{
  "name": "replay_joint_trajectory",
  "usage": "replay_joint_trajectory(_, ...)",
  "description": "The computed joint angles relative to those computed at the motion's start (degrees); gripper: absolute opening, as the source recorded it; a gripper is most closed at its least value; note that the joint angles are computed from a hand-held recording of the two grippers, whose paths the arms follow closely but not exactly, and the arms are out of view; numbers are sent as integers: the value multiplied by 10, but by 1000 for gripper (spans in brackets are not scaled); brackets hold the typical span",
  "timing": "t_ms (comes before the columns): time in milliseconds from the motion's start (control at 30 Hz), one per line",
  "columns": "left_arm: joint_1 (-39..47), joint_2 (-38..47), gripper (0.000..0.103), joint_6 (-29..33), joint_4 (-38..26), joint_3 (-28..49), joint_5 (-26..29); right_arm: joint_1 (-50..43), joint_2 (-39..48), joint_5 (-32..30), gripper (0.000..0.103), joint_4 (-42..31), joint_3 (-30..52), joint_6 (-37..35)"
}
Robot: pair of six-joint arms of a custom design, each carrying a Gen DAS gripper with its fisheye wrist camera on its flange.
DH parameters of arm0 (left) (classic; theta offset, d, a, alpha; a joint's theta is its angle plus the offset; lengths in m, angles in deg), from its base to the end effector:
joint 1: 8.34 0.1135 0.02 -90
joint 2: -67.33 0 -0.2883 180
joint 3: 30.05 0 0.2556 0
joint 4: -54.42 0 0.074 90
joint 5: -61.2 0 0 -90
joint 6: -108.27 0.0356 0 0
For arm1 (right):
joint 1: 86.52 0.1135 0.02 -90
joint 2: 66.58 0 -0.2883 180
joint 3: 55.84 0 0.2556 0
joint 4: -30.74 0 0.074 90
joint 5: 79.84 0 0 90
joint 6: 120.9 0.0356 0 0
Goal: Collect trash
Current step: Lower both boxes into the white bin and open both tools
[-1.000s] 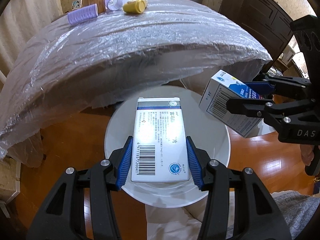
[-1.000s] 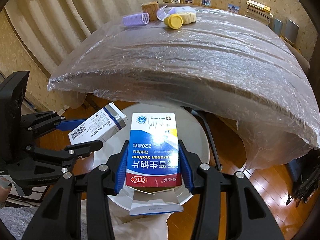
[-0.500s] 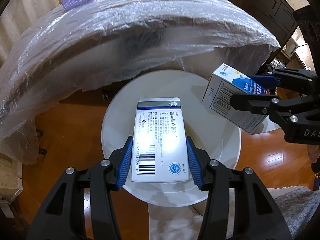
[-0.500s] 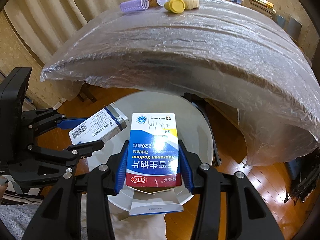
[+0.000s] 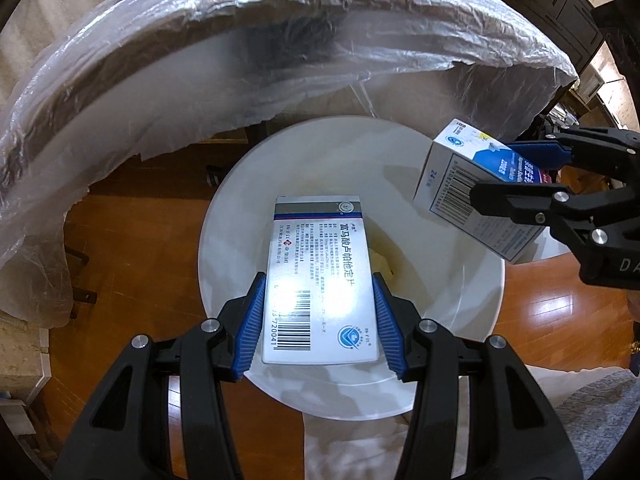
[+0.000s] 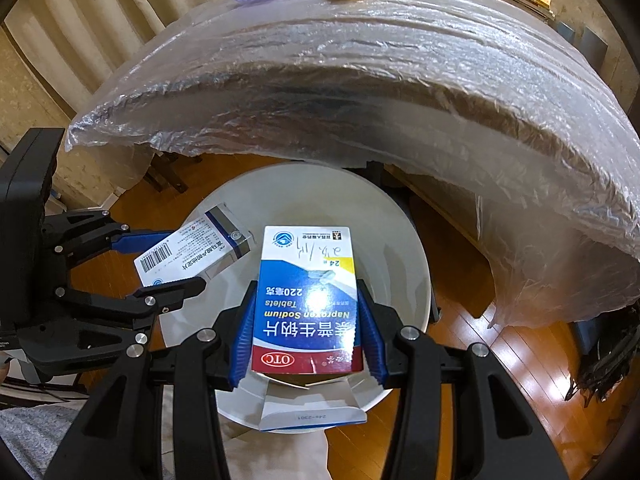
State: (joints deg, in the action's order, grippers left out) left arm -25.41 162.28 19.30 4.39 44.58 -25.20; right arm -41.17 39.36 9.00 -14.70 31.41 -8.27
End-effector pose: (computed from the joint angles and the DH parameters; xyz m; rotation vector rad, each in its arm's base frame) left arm 0.3066 -0.0965 0.2088 0.4566 2.7693 -0.1552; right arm 0.2729 0.2773 0.2102 -0.5487 2.6986 0.3767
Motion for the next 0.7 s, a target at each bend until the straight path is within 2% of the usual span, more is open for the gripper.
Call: replay_joint_trajectory(700, 7, 58, 52, 25, -7, 23, -14, -3, 49, 2, 45, -14, 32, -4)
